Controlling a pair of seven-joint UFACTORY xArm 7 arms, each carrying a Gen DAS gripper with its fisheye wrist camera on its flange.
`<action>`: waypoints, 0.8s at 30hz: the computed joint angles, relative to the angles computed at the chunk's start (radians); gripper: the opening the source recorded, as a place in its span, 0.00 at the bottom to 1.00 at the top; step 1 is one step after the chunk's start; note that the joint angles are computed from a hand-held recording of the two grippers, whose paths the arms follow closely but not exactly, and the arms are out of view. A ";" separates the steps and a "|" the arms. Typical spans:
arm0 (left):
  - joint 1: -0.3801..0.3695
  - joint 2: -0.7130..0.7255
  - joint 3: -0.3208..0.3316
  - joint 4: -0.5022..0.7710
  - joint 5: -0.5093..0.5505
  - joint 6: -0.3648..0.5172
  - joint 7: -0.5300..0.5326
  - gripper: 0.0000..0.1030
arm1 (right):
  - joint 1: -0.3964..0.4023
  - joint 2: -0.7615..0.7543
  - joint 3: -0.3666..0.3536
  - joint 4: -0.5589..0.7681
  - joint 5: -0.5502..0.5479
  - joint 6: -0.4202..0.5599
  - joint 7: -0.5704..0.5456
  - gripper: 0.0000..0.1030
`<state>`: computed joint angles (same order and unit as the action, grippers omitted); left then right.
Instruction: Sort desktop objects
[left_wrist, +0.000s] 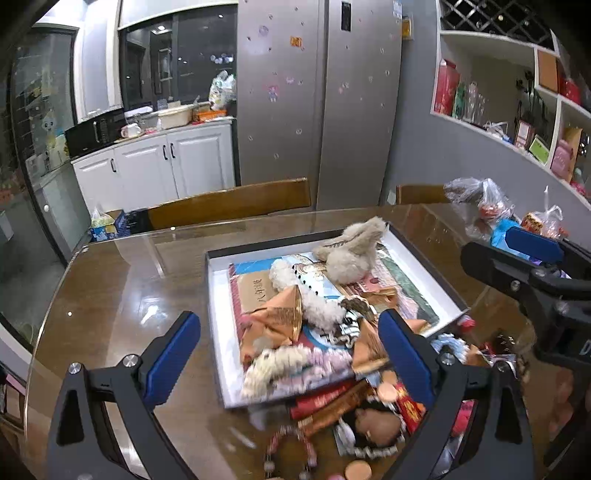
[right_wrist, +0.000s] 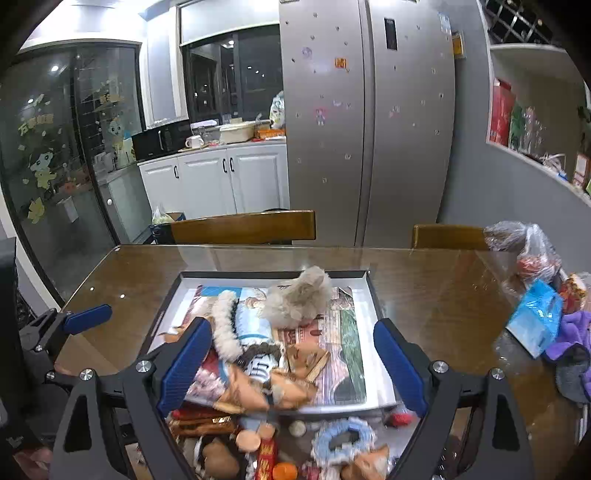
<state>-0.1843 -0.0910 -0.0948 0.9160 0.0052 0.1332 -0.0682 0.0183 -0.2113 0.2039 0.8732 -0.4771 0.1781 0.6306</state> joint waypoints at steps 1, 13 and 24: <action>0.011 -0.033 -0.009 -0.024 0.028 0.007 -0.032 0.97 | 0.016 -0.031 -0.009 -0.023 0.021 -0.003 -0.011 0.89; -0.048 -0.537 -0.012 -0.408 -0.050 0.112 -0.068 0.99 | 0.005 -0.484 0.149 -0.277 0.116 0.163 0.060 0.89; -0.105 -0.880 -0.069 -0.640 -0.038 0.233 -0.159 1.00 | 0.120 -0.910 0.184 -0.556 0.216 0.393 0.211 0.89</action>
<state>-0.2897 -0.9708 -0.1639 0.2763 -0.0323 0.3667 -0.2270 0.1385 -1.1213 0.3882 0.3174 -0.2616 0.5706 0.8414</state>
